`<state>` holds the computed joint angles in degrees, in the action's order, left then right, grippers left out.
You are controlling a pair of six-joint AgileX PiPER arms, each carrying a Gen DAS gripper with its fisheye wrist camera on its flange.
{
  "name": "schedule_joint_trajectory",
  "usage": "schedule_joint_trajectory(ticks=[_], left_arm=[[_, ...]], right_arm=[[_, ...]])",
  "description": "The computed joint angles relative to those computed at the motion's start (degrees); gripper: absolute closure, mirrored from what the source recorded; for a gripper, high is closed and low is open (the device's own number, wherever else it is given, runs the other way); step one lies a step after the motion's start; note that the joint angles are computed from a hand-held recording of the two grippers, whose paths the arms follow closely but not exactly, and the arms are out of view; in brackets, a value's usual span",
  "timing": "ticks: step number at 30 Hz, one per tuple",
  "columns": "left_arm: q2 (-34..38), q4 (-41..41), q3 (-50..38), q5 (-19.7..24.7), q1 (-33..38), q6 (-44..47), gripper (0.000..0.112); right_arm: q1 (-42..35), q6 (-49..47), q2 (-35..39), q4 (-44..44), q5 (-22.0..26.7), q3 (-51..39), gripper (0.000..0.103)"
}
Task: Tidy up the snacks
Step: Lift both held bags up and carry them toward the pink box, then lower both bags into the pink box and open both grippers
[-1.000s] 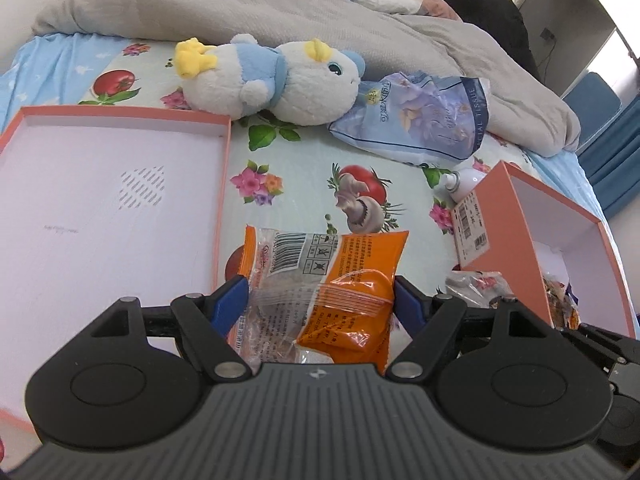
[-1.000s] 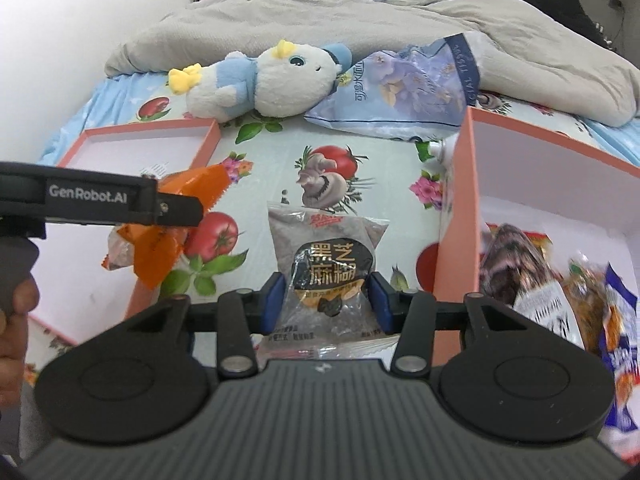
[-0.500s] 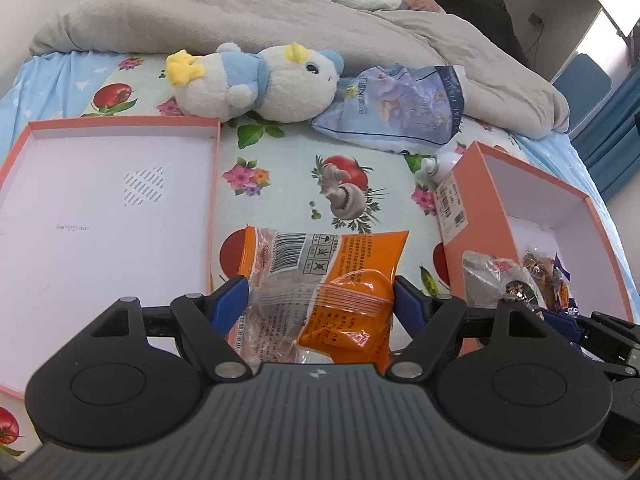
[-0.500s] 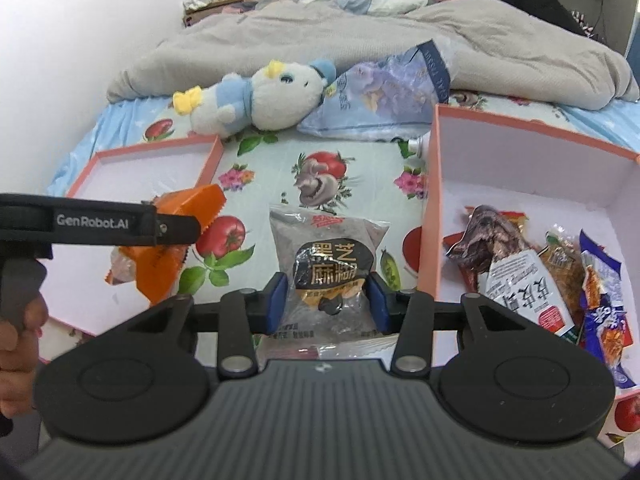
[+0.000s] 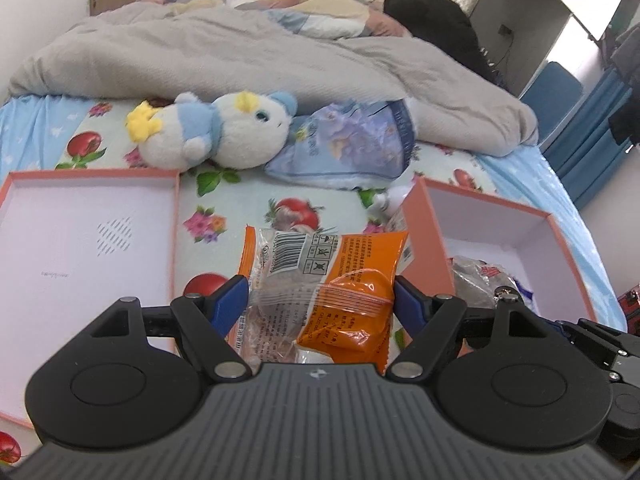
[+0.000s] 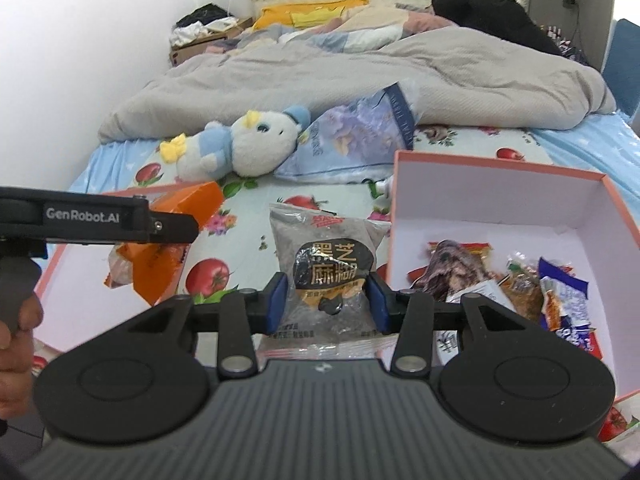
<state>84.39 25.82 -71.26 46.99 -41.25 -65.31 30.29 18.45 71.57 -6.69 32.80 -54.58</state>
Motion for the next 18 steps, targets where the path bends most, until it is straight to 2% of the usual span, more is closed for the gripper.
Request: schedule_joint_trajectory(ticks=[10,18], left_arm=[[2.85,3.36,-8.56,3.71,-4.27,-0.27,0.031],[6.09,6.44,-16.15,6.77,-8.04,-0.18,0.031]], right_arm=[[-4.26,-1.91,-3.87,-0.13,1.66,-1.65,0.057],[-10.06,-7.93,-5.86,3.27,1.89,-3.27,0.057]])
